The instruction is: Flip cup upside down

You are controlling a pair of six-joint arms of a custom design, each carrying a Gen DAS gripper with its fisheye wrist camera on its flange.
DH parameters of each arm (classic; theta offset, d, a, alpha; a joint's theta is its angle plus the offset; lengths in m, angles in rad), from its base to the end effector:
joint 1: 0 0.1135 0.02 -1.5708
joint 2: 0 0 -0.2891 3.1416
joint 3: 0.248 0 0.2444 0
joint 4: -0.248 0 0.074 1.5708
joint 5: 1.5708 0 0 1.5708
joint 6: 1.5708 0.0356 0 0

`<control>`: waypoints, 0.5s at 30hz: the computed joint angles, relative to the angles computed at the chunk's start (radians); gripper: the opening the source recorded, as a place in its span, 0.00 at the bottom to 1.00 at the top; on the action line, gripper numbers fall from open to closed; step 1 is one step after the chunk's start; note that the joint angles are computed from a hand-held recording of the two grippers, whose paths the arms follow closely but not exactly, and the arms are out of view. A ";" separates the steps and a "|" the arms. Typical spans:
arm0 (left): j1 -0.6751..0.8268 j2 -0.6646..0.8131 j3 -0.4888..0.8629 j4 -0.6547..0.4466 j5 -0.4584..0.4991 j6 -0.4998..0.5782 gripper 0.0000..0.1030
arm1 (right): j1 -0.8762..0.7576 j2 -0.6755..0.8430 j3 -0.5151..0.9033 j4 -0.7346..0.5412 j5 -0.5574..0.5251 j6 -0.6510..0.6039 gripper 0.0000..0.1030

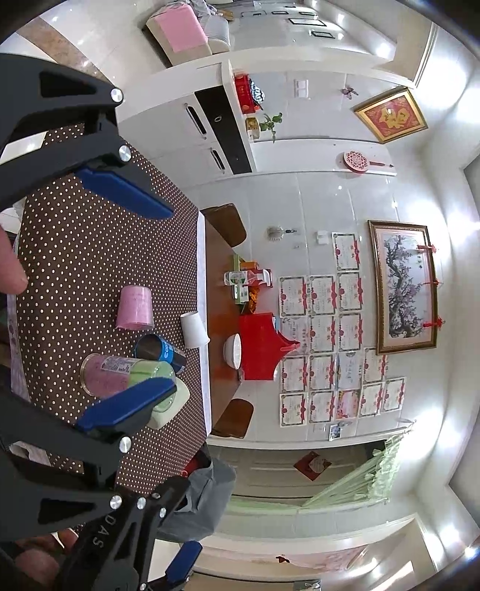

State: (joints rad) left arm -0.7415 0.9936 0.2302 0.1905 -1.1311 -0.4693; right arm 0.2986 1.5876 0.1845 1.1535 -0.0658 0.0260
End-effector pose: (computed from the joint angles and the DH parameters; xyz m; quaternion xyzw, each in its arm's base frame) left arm 0.1322 -0.0774 0.1870 -0.1535 0.7693 0.1570 0.6000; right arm 0.2188 0.0698 0.1519 -0.1272 0.7791 0.1247 0.6010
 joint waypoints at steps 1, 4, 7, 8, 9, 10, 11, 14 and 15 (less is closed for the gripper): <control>0.000 0.000 -0.001 0.000 -0.001 0.000 0.83 | 0.002 -0.001 0.000 -0.001 0.000 0.001 0.94; 0.001 0.005 -0.001 0.003 -0.002 -0.002 0.83 | 0.000 -0.006 -0.001 -0.005 -0.002 0.002 0.94; 0.003 0.001 -0.003 0.005 0.002 0.002 0.83 | 0.006 -0.006 -0.004 -0.003 0.001 0.006 0.94; 0.014 -0.002 -0.005 0.015 0.012 0.014 0.83 | 0.006 -0.006 -0.004 -0.003 0.001 0.006 0.94; 0.014 -0.002 -0.005 0.015 0.012 0.014 0.83 | 0.007 -0.008 -0.003 -0.007 0.001 0.006 0.94; 0.014 -0.002 -0.005 0.015 0.013 0.013 0.83 | 0.008 -0.010 -0.003 -0.011 0.000 0.006 0.94; 0.014 -0.001 -0.006 0.017 0.013 0.011 0.83 | 0.012 -0.013 -0.004 -0.014 0.003 0.007 0.94; 0.013 0.003 -0.006 0.018 0.012 0.008 0.83 | 0.010 -0.014 -0.001 -0.018 -0.002 0.008 0.94; 0.013 0.003 -0.006 0.018 0.012 0.008 0.83 | 0.015 -0.016 -0.001 -0.021 0.002 0.010 0.94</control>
State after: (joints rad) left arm -0.7288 0.9970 0.2242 0.2084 -1.1195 -0.4609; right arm 0.3133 1.5715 0.1834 1.1323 -0.0639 0.0356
